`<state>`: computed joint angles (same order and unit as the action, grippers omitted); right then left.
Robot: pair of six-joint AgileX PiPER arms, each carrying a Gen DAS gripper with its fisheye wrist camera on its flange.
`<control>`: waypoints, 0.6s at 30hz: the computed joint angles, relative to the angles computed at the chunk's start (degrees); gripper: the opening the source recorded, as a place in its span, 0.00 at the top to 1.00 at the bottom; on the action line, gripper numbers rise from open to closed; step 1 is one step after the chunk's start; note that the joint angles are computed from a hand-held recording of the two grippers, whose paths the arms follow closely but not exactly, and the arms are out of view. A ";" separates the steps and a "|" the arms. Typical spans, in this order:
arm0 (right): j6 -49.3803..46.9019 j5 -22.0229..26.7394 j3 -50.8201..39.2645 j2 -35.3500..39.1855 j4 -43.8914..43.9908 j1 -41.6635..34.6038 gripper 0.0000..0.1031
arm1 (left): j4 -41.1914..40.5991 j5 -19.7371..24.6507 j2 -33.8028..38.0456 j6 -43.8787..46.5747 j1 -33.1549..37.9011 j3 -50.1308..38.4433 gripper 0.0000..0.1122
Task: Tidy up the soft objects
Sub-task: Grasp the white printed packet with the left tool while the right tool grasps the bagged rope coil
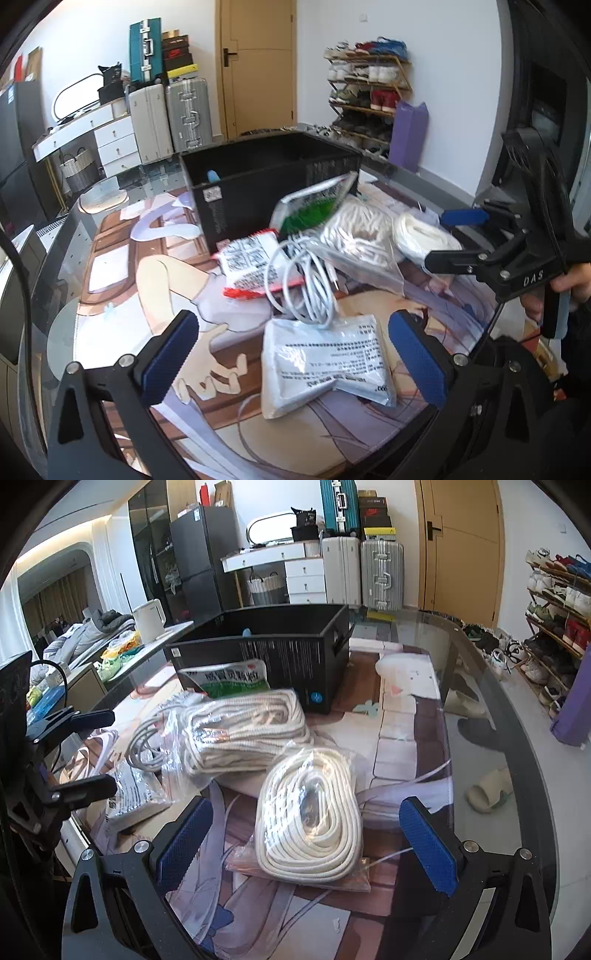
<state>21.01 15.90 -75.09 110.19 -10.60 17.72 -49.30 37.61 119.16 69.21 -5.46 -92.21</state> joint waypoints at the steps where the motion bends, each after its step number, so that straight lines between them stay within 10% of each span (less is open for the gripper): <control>1: -0.65 0.12 -0.16 0.26 0.65 0.02 0.01 | 0.57 0.40 0.06 -0.06 -0.19 0.04 0.08; 18: -6.64 0.07 -0.94 1.97 6.91 -0.05 0.01 | 8.93 2.82 2.23 -6.64 -2.10 -1.88 0.08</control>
<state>14.37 15.97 -76.03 112.16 -3.70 17.67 -40.37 40.43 121.39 62.57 -7.56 -94.09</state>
